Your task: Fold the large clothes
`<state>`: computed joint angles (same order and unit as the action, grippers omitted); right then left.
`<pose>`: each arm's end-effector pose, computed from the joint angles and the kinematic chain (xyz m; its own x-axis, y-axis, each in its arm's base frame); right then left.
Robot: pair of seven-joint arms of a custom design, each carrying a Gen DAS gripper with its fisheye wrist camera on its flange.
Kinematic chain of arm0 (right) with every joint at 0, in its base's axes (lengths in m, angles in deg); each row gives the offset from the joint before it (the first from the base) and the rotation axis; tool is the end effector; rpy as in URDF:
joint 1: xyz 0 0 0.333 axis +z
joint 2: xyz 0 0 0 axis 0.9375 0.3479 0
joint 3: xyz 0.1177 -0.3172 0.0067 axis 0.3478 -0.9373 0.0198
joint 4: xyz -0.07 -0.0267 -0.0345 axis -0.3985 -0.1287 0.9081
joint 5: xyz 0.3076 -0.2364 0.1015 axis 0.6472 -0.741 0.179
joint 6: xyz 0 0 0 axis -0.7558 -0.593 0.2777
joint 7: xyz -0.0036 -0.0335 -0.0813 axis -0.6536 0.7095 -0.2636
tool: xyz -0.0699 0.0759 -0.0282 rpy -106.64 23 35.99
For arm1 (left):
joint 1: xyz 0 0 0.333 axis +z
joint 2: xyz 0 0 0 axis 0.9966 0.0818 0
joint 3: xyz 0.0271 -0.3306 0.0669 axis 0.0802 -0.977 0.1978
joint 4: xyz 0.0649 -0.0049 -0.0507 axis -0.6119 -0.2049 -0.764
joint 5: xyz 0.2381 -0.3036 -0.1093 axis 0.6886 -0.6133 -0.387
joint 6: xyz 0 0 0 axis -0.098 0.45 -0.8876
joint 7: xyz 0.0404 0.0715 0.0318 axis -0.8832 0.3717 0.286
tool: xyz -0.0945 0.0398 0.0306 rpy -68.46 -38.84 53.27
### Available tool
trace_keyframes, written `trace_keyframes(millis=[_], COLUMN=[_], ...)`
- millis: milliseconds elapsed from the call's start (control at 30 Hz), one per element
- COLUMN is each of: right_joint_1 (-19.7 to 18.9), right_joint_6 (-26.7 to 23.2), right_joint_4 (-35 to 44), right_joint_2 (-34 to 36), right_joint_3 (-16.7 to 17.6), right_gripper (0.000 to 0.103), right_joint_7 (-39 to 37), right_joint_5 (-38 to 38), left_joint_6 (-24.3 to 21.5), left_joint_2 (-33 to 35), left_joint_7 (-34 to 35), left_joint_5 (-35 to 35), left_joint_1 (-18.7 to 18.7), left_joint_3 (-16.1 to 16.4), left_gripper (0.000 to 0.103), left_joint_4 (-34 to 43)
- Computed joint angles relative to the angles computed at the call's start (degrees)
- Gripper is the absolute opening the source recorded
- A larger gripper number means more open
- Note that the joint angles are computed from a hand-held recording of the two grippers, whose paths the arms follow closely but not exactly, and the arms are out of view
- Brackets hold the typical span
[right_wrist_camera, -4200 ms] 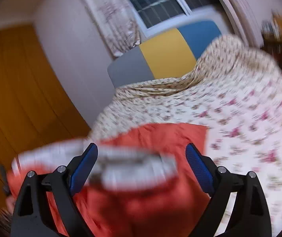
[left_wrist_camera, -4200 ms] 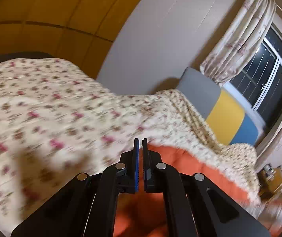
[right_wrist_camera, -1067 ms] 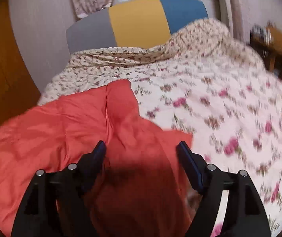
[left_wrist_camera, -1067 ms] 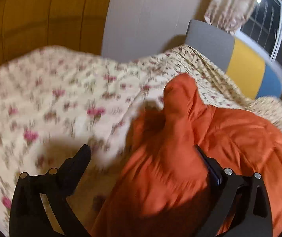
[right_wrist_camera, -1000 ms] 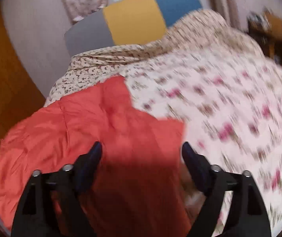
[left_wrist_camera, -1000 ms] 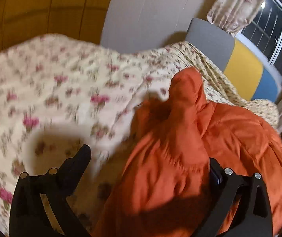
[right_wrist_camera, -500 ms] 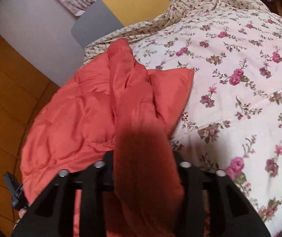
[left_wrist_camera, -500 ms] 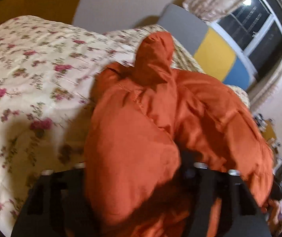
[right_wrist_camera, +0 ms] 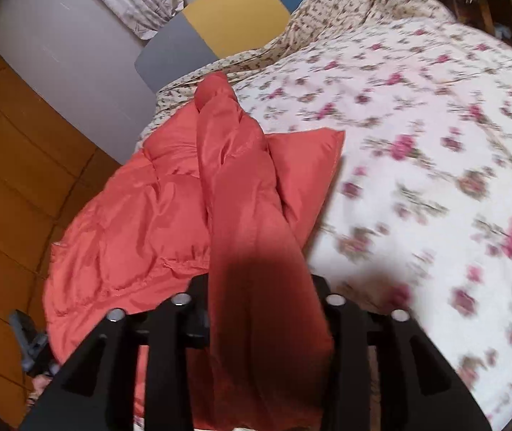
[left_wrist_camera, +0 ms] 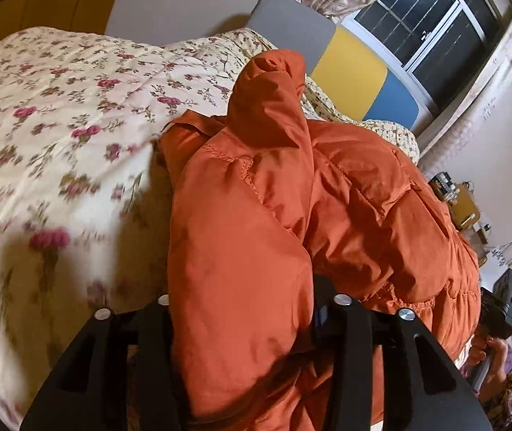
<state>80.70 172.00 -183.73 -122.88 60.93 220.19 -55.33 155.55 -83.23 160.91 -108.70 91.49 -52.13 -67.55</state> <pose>0.3772 0.0491 0.4869 -0.3448 -0.7599 -0.5511 -0.5557 0.6384 -0.5325 0.5596 0.0433 0.4998 -0.2975 -0.8409 0.4521 -0.7918 -0.0472 -0.6089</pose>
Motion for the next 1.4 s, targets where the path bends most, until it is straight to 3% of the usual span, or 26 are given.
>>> trace_keyframes(millis=[33,67,100,133,200,267,333,467,533,633,733,833,900,933,1000,1067,1233,1400], right_joint_1=[-2.21,-6.18,-9.96,-12.6,-20.5,-23.52,-24.84,-25.66,-26.73,-27.42,-29.21,-28.04,-27.53,-27.39,-26.88,-25.92,-22.84,-19.55], right_joint_6=[-0.87,-3.24,-5.86,-7.49,-13.06,-13.11,-12.62,-10.13,-11.5,-15.96,-22.06,-24.22,-20.88,-19.3,-17.55,-17.98,-18.27,-17.74], right_joint_4=[-0.46,-0.64,-0.44,-0.32,1.09,2.33,6.88,16.93,21.91,29.26,35.46,37.37,36.46,36.02,35.5,36.46,38.44,39.21], right_joint_2=[-0.95,-2.64,-4.44,-5.94,-11.22,-13.15,-10.17,1.14,6.3,13.79,20.36,25.3,27.5,27.94,28.68,30.32,33.16,34.43], right_joint_3=[2.32,6.55,10.47,13.03,21.05,23.87,25.58,28.54,30.66,32.94,36.29,35.31,33.32,32.62,31.4,30.55,27.49,23.93], right_gripper=[0.05,0.064,0.07,0.072,0.072,0.072,0.072,0.072,0.072,0.072,0.073,0.074,0.076,0.076,0.076,0.076,0.076,0.076], right_joint_7=[0.95,3.04,5.48,7.58,14.6,17.16,16.79,17.31,18.67,20.17,22.14,21.84,24.13,26.37,30.18,33.3,37.69,39.29], right_joint_5=[-0.66,-1.93,-3.57,-5.34,-10.59,-13.07,-16.76,-22.01,-24.55,-29.07,-38.21,-40.98,-41.91,-43.65,-47.19,-50.59,-55.71,-57.48], left_joint_6=[2.2,4.18,6.82,8.87,18.94,25.98,28.12,29.87,30.7,29.33,28.8,28.79,27.19,29.05,33.13,36.45,38.77,38.19], left_joint_2=[-1.37,-2.25,-3.53,-4.52,-8.57,-11.61,-12.52,-10.36,-8.73,-3.73,1.05,5.22,8.1,9.3,10.29,11.6,13.83,15.55], left_joint_7=[-0.68,-1.29,-3.1,-3.49,-4.82,-4.0,-3.14,-6.89,-10.46,-22.84,-35.7,-50.1,-52.97,-53.81,-49.85,-42.57,-29.39,-24.17], left_joint_5=[0.39,0.62,1.39,0.91,-2.5,-7.11,-8.59,0.61,5.59,20.23,35.87,55.48,60.23,61.46,57.38,48.94,33.85,27.53], left_joint_1=[-0.17,-0.42,-0.56,-0.92,-2.15,-4.44,-7.0,-10.15,-11.36,-10.2,-9.23,-9.0,-10.04,-10.54,-10.38,-9.03,-6.12,-6.68], left_joint_3=[-0.39,-0.61,-0.82,-0.73,-1.13,-0.49,0.06,-2.71,-4.51,-8.49,-10.26,-9.95,-8.67,-7.98,-8.17,-10.21,-14.62,-14.85], left_gripper=[0.063,0.071,0.086,0.087,0.087,0.087,0.087,0.088,0.088,0.088,0.088,0.088,0.095,0.099,0.1,0.1,0.1,0.1], left_joint_4=[-1.61,-2.69,-3.96,-4.97,-8.84,-10.74,-9.88,-6.25,-4.44,0.28,3.71,6.28,8.51,8.34,7.22,6.7,7.76,9.75])
